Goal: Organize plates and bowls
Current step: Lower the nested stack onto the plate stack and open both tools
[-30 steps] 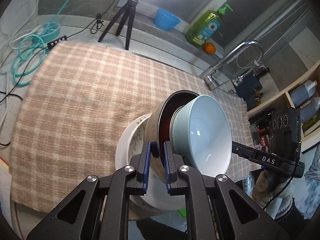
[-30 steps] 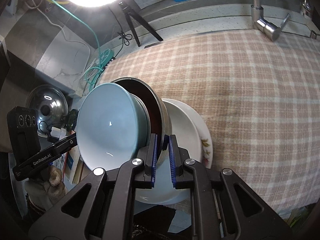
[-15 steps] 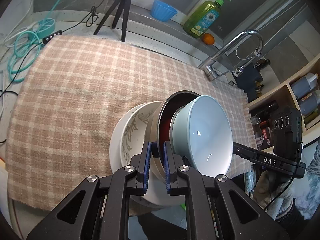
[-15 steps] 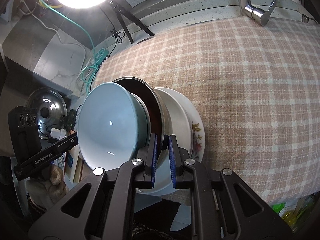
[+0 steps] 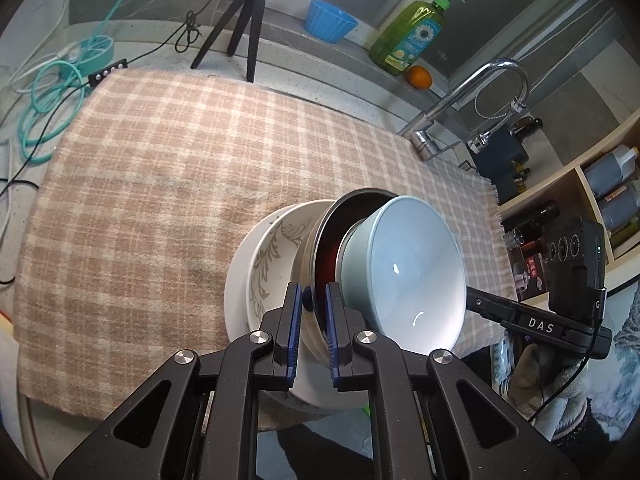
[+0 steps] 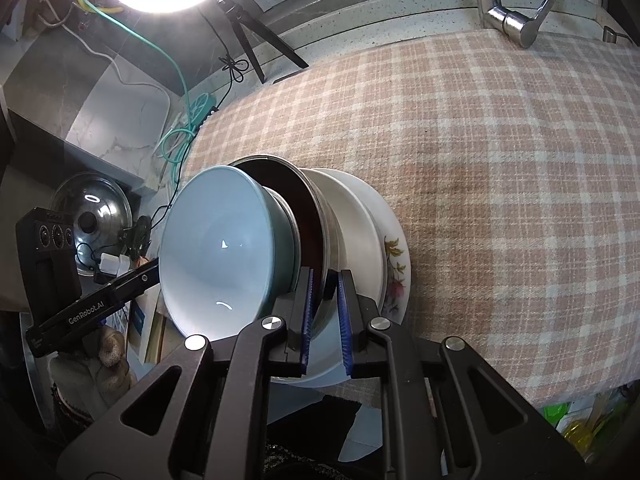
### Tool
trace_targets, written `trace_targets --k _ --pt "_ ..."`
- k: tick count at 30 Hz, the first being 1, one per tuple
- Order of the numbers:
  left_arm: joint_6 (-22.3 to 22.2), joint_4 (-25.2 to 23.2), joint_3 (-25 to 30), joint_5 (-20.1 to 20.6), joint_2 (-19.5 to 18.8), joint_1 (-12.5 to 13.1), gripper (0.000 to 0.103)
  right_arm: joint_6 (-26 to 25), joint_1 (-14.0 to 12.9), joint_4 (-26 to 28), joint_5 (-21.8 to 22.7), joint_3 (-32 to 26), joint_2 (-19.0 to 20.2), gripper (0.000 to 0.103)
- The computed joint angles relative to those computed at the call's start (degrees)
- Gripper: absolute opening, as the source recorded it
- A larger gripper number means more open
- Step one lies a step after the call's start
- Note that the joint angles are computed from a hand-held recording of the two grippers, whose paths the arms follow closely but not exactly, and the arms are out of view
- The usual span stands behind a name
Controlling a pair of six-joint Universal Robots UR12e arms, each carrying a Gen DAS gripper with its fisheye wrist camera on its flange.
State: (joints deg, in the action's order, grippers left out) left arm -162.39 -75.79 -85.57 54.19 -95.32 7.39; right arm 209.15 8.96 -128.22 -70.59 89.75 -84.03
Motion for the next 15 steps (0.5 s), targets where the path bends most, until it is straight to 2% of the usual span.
trace_targets --k 6,15 --pt "0.2 0.3 -0.1 -0.2 0.2 0.1 0.008 0.1 0.1 -0.2 -0.1 0.1 0.0 0.014" --pt "-0.3 1.8 -0.6 -0.7 0.9 0.6 0.008 -0.6 0.3 -2.3 -2.8 0.3 -1.1 0.014"
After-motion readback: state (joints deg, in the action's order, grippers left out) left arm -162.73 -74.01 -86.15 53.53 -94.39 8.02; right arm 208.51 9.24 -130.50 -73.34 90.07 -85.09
